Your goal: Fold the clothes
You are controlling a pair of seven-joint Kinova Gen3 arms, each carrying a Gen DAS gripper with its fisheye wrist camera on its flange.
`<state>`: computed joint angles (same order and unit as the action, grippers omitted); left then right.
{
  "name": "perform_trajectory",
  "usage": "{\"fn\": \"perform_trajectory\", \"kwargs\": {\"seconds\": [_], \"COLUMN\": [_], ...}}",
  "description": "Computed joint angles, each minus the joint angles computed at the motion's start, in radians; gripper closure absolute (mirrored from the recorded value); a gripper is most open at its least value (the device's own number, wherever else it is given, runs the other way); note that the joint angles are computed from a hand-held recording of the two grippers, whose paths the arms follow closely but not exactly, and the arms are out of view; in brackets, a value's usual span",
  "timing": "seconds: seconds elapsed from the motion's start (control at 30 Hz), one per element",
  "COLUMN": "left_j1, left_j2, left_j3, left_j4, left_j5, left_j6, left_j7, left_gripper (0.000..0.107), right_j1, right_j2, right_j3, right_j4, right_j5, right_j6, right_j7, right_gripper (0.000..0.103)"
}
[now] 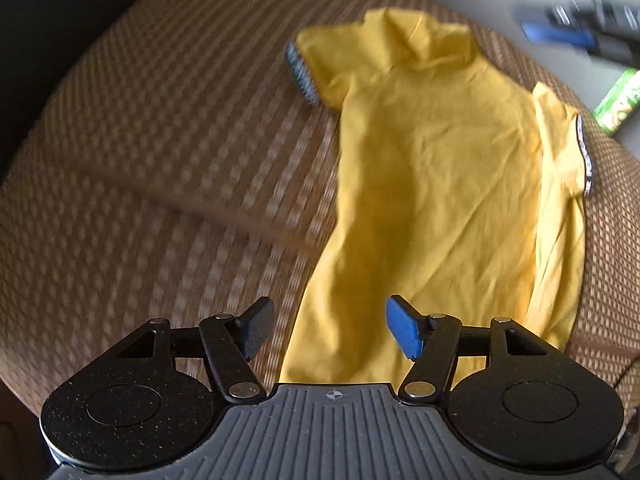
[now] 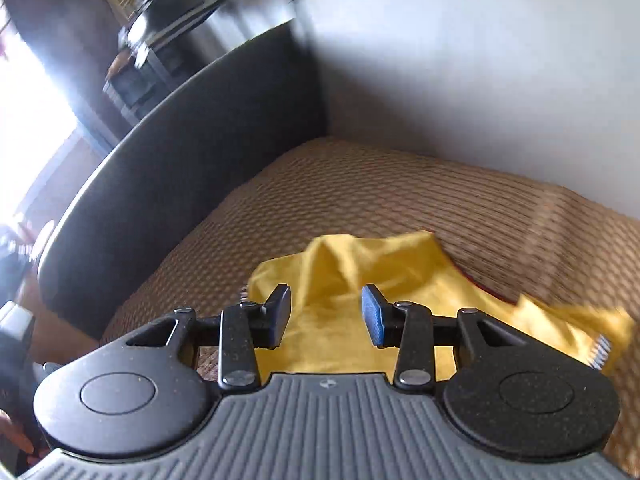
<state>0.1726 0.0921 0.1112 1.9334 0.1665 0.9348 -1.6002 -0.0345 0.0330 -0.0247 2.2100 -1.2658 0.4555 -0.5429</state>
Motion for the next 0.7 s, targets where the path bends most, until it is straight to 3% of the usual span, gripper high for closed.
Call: {"fn": "perform_trajectory", "kwargs": {"seconds": [0.07, 0.2, 0.3, 0.43, 0.5, 0.6, 0.63, 0.67, 0.7], "left_j1": [-0.026, -0.072, -0.111, -0.148, -0.166, -0.191, -0.204, -0.210, -0.230], "left_j2": [0.003, 0.017, 0.048, 0.095, 0.107, 0.124, 0.127, 0.132, 0.147], "left_j3": [-0.011, -0.025, -0.030, -0.022, -0.020, -0.019, -0.018, -0.026, -0.015], "left_j4": [0.022, 0.048, 0.046, 0.031, 0.025, 0.018, 0.020, 0.020, 0.009], "left_j5": [0.041, 0.114, 0.183, 0.245, 0.278, 0.319, 0.340, 0.363, 0.374], "left_j6": [-0.005, -0.026, -0.031, -0.023, -0.018, -0.002, 0.004, 0.015, 0.043], "left_j7": [-0.054, -0.163, -0.258, -0.362, -0.408, -0.462, -0.492, -0.523, -0.541], "left_gripper": [0.032, 0.032, 0.030, 0.026, 0.026, 0.026, 0.032, 0.045, 0.081], "right_j1": [-0.081, -0.266, -0.405, -0.585, -0.647, -0.660, -0.670, -0.667, -0.655], "right_j2": [0.040, 0.170, 0.275, 0.437, 0.515, 0.610, 0.635, 0.651, 0.665], "right_j3": [0.034, 0.165, 0.265, 0.448, 0.517, 0.513, 0.521, 0.515, 0.502], "right_j4": [-0.068, -0.253, -0.392, -0.577, -0.670, -0.808, -0.846, -0.884, -0.920], "right_j5": [0.081, 0.244, 0.365, 0.421, 0.464, 0.585, 0.625, 0.666, 0.704], "right_j6": [0.002, 0.078, 0.115, 0.237, 0.319, 0.441, 0.481, 0.522, 0.563], "right_j7": [-0.067, -0.217, -0.320, -0.406, -0.450, -0.510, -0.524, -0.550, -0.576], "right_gripper": [0.059, 0.047, 0.047, 0.045, 0.045, 0.046, 0.048, 0.073, 0.089]}}
